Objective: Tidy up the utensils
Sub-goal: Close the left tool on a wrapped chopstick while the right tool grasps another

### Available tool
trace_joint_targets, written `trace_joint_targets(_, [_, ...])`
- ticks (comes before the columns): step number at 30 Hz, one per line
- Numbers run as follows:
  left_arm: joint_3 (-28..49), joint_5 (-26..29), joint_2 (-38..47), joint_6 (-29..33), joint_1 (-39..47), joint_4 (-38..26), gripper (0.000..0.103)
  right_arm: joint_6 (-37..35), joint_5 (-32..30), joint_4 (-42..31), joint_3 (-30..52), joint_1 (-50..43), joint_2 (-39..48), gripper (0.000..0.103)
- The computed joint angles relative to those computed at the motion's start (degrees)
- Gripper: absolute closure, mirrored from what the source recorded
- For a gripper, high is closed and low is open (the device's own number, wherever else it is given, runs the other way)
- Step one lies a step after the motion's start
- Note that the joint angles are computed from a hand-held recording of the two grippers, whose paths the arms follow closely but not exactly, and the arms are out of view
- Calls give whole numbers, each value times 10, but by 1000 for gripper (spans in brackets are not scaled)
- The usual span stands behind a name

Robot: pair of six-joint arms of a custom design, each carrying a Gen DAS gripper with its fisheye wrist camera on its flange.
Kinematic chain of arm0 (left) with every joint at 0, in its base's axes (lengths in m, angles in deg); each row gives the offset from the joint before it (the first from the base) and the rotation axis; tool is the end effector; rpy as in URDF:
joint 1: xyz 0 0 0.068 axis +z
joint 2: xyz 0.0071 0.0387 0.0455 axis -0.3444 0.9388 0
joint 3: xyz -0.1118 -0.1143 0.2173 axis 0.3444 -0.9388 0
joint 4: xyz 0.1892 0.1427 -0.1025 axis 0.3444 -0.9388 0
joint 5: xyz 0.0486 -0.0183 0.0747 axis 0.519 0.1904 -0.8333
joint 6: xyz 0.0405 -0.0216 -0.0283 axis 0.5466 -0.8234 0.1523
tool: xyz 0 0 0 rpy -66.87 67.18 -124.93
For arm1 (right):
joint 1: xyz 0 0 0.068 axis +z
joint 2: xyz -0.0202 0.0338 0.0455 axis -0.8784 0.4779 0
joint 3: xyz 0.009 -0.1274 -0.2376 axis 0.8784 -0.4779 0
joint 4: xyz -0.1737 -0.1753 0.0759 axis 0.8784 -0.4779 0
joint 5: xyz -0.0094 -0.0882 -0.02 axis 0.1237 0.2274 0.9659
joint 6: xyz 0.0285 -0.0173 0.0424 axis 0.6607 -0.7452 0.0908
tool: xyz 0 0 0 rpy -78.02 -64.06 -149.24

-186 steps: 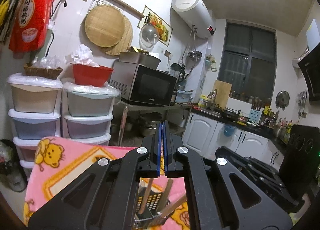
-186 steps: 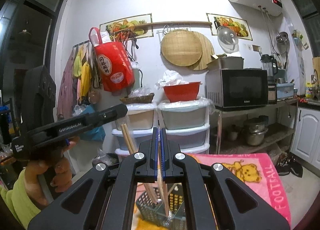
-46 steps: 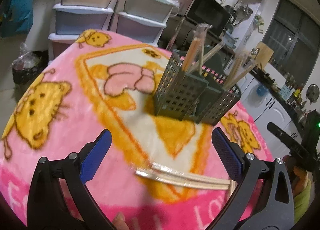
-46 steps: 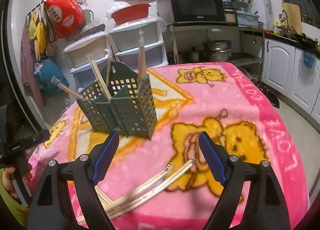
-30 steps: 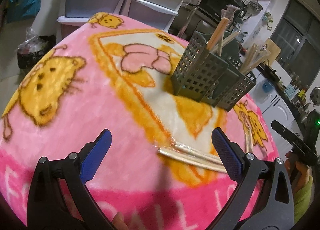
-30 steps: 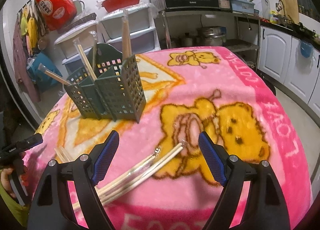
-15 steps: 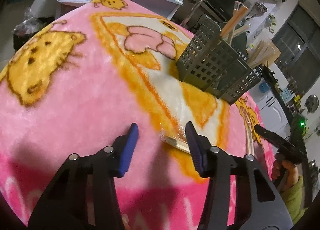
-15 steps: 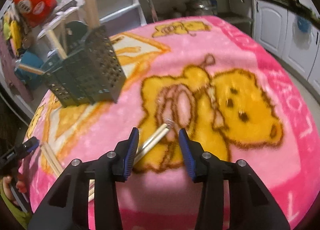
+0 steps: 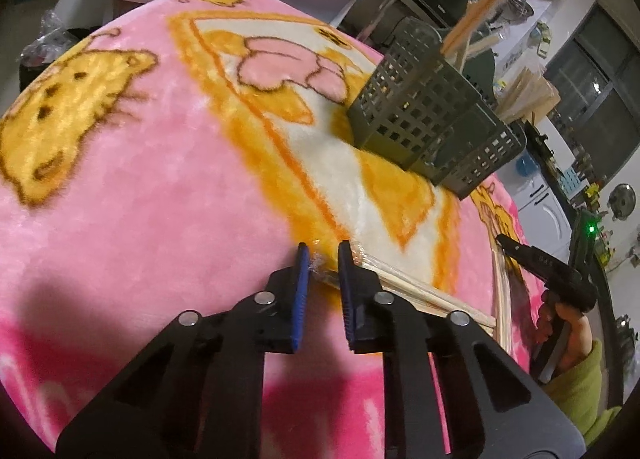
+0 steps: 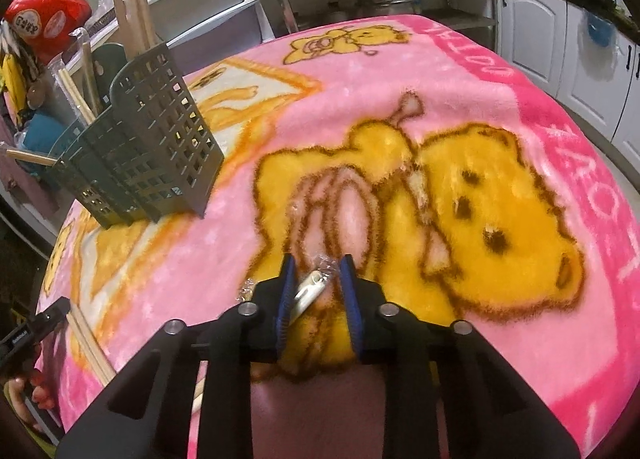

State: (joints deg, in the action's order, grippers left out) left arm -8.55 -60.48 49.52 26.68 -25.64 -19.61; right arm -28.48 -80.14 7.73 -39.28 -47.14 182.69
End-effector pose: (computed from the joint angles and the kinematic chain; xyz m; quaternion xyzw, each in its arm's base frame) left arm 0.2008 -0.0277 0.0420 -0.1255 0.9070 -0.2124 0.3413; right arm 0.3232 0.0893 0.0483 -0.0589 0.9320 0.1612 0.3191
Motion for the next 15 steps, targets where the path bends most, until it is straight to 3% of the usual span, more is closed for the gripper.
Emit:
trace_joint_targets(5, [6, -12, -2, 2, -9, -11, 97, 12, -20, 33, -23, -11, -9, 96])
trace_joint_targets(15, [-21, -16, -62, 0, -6, -13, 99, 23, -50, 95, -88, -18, -71, 98])
